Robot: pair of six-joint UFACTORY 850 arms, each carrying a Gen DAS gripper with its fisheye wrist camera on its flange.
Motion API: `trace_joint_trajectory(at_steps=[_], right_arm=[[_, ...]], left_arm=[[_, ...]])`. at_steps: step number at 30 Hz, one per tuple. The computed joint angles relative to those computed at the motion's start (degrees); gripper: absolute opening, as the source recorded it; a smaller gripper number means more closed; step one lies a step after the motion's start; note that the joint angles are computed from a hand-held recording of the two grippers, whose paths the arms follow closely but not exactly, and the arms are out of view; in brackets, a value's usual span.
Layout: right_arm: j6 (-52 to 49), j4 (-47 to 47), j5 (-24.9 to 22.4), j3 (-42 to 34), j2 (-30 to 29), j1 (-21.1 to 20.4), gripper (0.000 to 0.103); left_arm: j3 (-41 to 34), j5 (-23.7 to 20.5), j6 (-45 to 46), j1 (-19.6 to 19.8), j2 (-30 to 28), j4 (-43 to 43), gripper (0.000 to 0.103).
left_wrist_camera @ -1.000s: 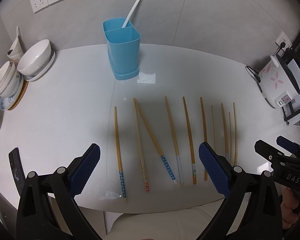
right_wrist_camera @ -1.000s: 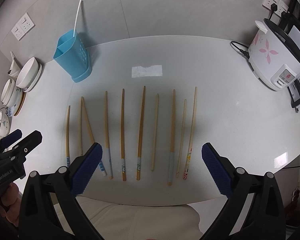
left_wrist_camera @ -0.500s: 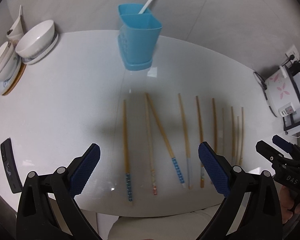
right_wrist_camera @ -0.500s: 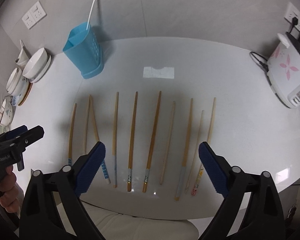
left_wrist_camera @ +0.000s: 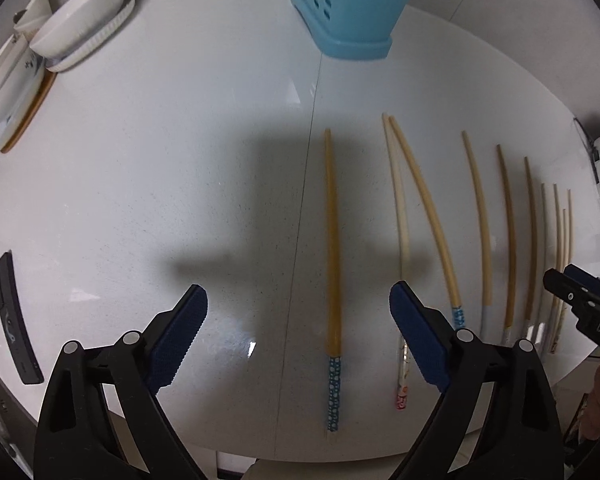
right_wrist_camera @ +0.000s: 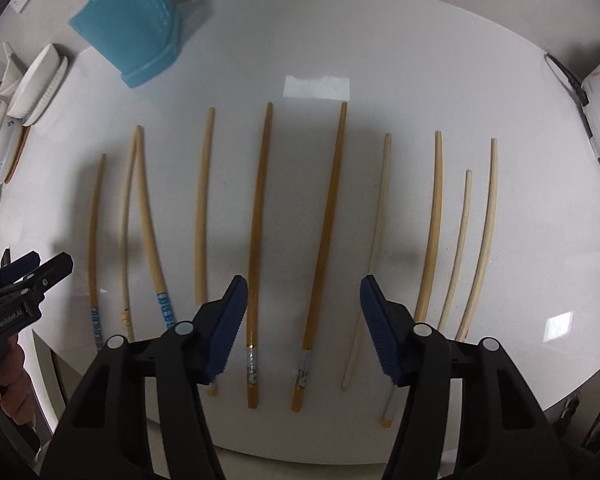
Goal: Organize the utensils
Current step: 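Lower both tools and close each on a chopstick from the row, then lift both held chopsticks upright and carry them over the blue holder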
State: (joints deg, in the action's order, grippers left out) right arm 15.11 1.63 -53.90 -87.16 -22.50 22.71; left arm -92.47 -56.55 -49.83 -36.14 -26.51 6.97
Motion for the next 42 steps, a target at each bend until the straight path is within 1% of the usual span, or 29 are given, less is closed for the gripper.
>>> trace_joint_trajectory(at_steps=[1,3,9,11,13,15,16,18,21,23,24,26,27,28,30,31,35,42], right_arm=[[0.4,-0.1,0.0,0.1,-0.3,0.1,0.049],[1.1,-0.6,-0.1,0.1,-0.9,0.2,0.047],[2.3,-0.8,-0.8,-0.2,-2.4,0.1,0.033],[2.6,-0.8,-1.0,-0.4,-2.9,0.1,0.032],[2.4,0.3,-1.1,-0.3,-3.2,0.0,0.028],[2.6,0.1,-1.3,-0.9,-3.8,0.1,0.027],[2.8,-0.2,-1.3,-1.1,-4.0,0.2,0.027],[3.1,-0.2,-1.1,-1.5,-4.5,0.3,0.027],[4.7,-1.4,-2.0,-2.4,-5.1,1.1,0.023],[5.4,-2.0,-3.1,-3.0,-5.2,1.5,0.021],[6.0,-2.5,-3.7,-3.5,-5.6,1.6,0.018],[7.0,-2.6,-5.4,-5.5,-6.8,1.8,0.012],[7.0,-2.2,-5.7,-5.8,-7.2,1.4,0.006],[7.0,-1.8,-6.2,-6.4,-7.6,1.2,0.006],[6.6,-0.8,-6.8,-7.4,-8.2,0.9,0.006],[6.3,-0.3,-6.9,-7.8,-8.5,0.9,0.006],[5.4,0.8,-6.2,-8.3,-8.5,0.4,0.006],[5.1,1.8,-4.9,-9.6,-7.7,0.3,0.006]], left_arm=[[0.2,0.1,0.3,0.1,-0.2,-0.4,0.088],[0.6,0.6,0.8,0.1,-0.3,-0.8,0.087],[1.6,1.6,2.8,0.2,-0.7,-2.9,0.078],[1.6,1.5,3.4,0.3,-1.1,-3.6,0.075],[1.8,1.8,4.4,0.4,-1.1,-4.7,0.074],[1.9,1.7,4.6,0.5,-1.2,-4.8,0.072],[-0.1,1.4,5.1,0.9,-3.0,-5.0,0.072],[-0.7,0.7,5.2,0.8,-3.4,-4.6,0.068],[-2.3,-0.7,5.4,0.7,-4.5,-4.7,0.062],[-3.3,-1.9,5.6,0.7,-5.2,-4.5,0.050],[-3.8,-2.4,5.4,0.4,-5.6,-4.2,0.045],[-4.4,-3.0,5.9,0.5,-5.9,-4.6,0.020],[-5.4,-3.7,6.3,0.7,-6.4,-4.9,0.013],[-5.5,-3.8,6.4,0.8,-6.5,-5.2,0.007],[-5.1,-3.6,7.3,1.4,-6.0,-6.2,0.007],[-4.3,-2.8,7.8,1.8,-5.6,-6.8,0.007],[-3.3,-1.5,8.8,2.7,-4.4,-7.4,0.007],[-2.4,1.4,8.1,3.0,-2.5,-5.3,0.007]])
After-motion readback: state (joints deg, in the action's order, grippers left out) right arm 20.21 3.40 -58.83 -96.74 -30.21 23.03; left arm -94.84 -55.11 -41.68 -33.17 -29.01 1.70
